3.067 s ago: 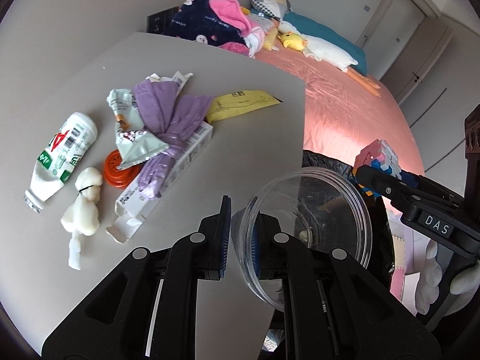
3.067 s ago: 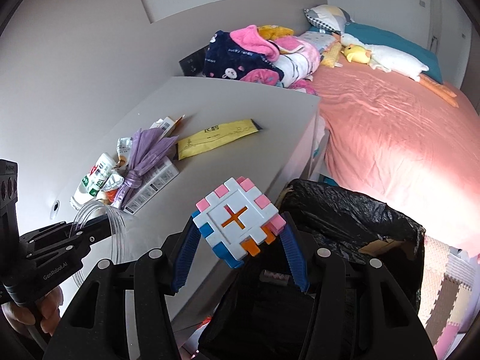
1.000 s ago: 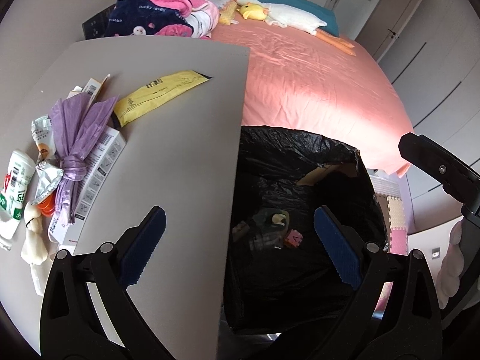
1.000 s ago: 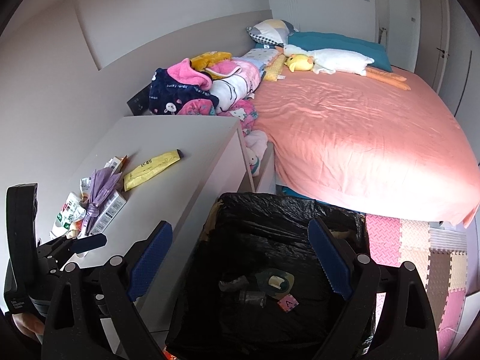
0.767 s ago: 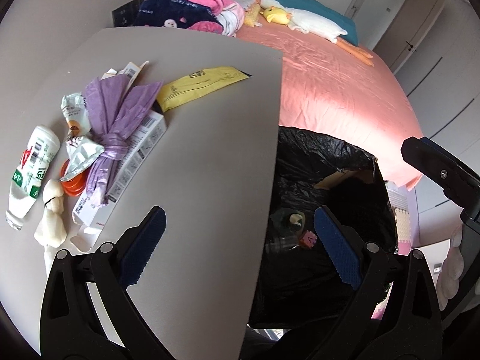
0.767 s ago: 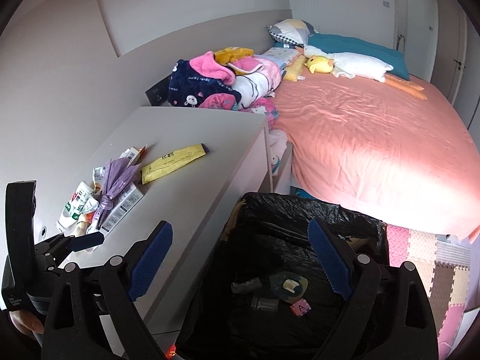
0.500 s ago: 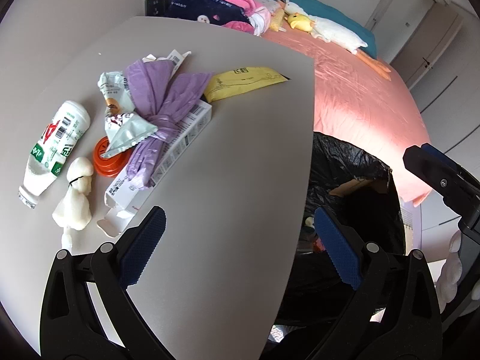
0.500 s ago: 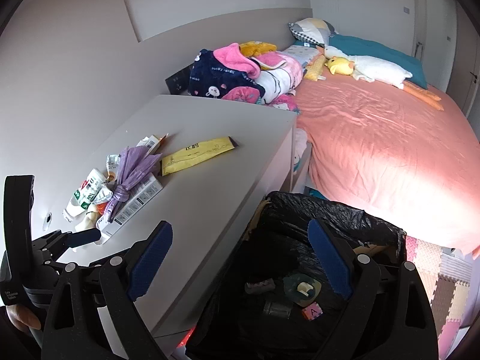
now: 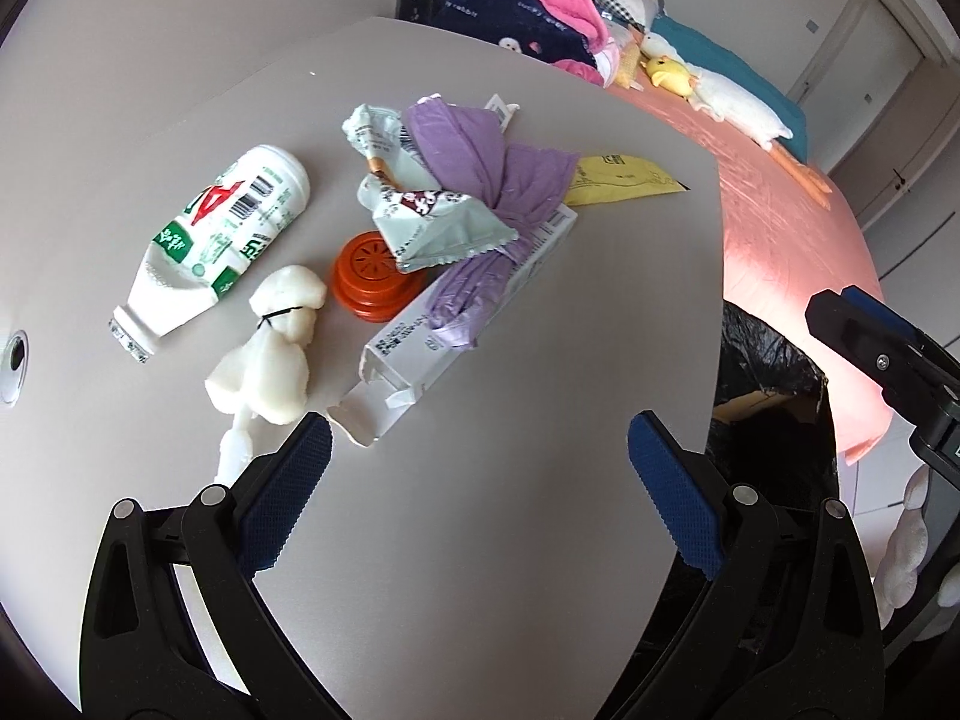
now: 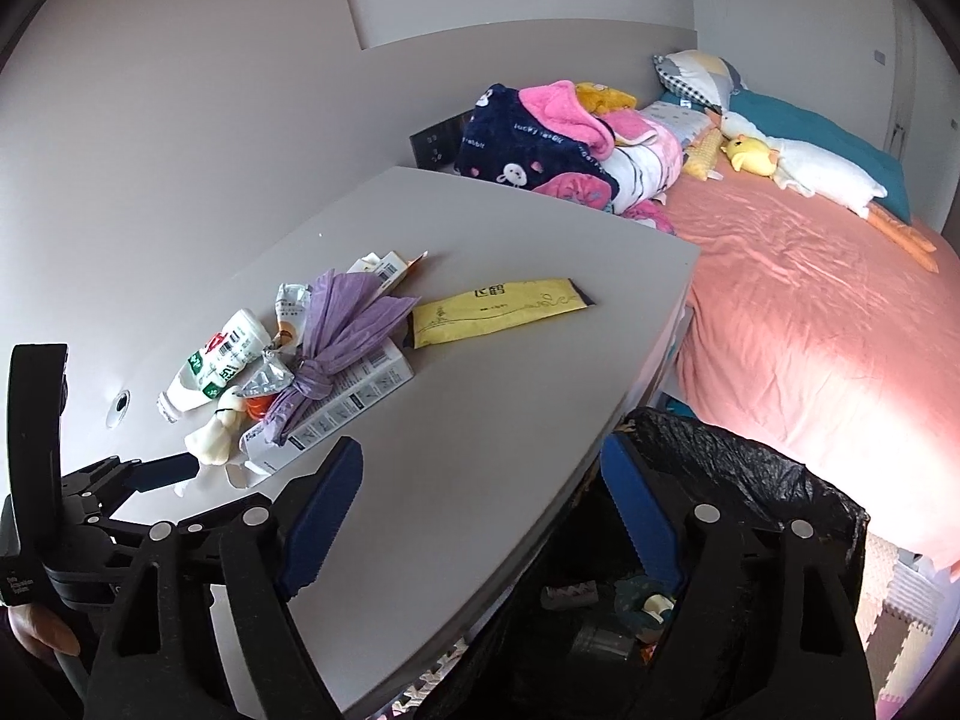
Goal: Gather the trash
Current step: 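Grasp the white foam figure with the left tool while the right tool grasps the purple bag bundle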
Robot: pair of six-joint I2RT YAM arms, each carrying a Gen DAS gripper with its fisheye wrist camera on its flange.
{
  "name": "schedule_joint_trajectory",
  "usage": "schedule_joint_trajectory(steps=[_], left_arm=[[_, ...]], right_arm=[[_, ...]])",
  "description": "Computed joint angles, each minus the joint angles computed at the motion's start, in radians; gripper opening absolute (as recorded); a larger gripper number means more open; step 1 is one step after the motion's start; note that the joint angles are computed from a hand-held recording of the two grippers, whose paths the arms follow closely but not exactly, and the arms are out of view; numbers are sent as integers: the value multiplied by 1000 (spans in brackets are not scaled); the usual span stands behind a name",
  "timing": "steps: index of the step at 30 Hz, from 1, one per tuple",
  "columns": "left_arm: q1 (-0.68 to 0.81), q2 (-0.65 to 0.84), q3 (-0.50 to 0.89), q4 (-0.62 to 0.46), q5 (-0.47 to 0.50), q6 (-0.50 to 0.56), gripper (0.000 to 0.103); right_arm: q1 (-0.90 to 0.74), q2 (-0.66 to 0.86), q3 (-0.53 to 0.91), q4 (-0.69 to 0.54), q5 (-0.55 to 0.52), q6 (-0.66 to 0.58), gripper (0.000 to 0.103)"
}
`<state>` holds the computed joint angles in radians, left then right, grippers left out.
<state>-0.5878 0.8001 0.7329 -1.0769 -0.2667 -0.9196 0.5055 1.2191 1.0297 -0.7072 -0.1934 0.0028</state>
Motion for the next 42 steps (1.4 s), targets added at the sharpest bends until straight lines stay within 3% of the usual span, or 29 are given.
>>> schedule_joint_trajectory(steps=[9,15,17,25,42], left_arm=[[157,-132,-43,-54,-51,94,93],[431,-182,-87,-32,62,295,73],[521,-184,-100,-16,117,369,62],[675,-147,-134,36,197,512,61],[798,-120,-169,63,261,614,61]], right_arm=[[94,135,69,0,-31,65,56],[175,216,93,30,-45,113,56],[194,241,101,39,-50,125,53],[228,344,145,74,-46,176,51],[274,509,285,77,-67,199,51]])
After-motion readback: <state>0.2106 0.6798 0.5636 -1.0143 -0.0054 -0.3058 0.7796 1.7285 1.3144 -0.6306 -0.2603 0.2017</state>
